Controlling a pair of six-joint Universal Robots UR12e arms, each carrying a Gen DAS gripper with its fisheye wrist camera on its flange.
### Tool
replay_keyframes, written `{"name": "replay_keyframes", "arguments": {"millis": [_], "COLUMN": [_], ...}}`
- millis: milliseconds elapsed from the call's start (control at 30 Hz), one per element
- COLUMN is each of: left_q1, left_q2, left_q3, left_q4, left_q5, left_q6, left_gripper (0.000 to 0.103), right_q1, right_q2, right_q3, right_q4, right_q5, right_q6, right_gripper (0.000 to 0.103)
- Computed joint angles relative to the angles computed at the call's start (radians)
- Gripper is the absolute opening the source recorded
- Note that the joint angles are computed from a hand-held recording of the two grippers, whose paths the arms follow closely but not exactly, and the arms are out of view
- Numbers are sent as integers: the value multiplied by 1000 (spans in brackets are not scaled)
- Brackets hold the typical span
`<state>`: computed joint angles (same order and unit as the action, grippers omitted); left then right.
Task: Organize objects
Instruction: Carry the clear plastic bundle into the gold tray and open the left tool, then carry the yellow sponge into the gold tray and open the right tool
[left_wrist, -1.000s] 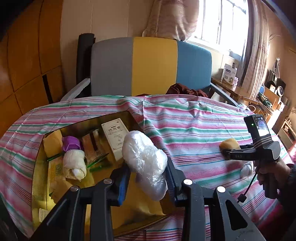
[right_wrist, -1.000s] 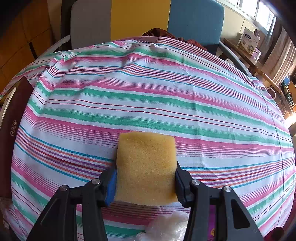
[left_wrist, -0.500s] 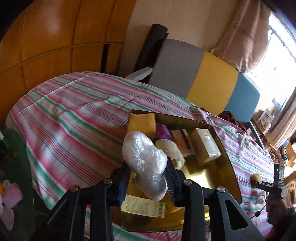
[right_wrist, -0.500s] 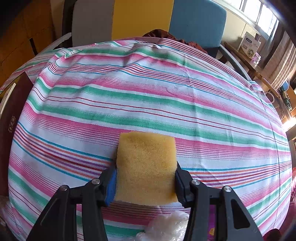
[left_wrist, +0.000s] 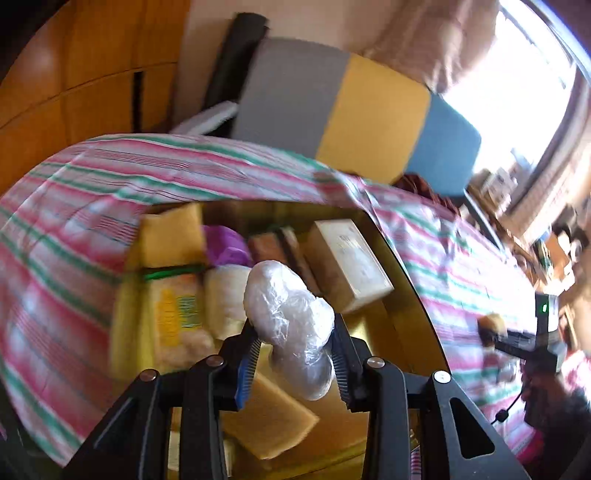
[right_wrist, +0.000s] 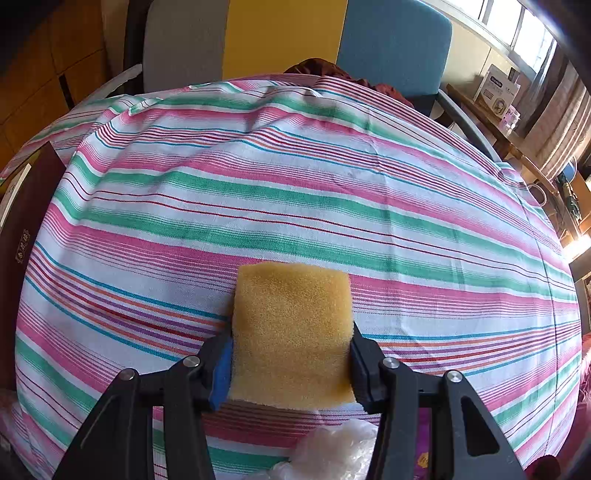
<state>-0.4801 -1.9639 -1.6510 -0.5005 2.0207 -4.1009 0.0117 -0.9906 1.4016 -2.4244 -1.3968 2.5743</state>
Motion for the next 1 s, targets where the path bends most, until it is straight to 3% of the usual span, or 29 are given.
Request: {"name": "replay_keyframes", "arguments": {"millis": [200,333,433,567,833,1000], "left_q1": [19,17,13,-1,-63,-84], "left_q2": [-46,-50,-46,-40,-15,0], "left_q3": [59,57,56,57,46,35], "left_q4": [-114,-147,-167,-191,-241,-236], "left_q5": [-93,-81,-62,-1,227,280], "left_q6": [28,15,5,-8,-89,-101], "left_gripper": [38,42,53,54,59,60], "right_q1": [1,2,3,3,4,6], "right_q2": [-2,-2,-2,-2,-4,-6], "right_q3": [2,1,0,4,15,21], "right_q4": [-1,-1,0,-6,-32,-45], "right_q5": [-4,-9,-11,-13,-16,-25], "right_q6": [-8,-14,-14,-16,-21,-15], "right_gripper": [52,52,52,52,52,52]}}
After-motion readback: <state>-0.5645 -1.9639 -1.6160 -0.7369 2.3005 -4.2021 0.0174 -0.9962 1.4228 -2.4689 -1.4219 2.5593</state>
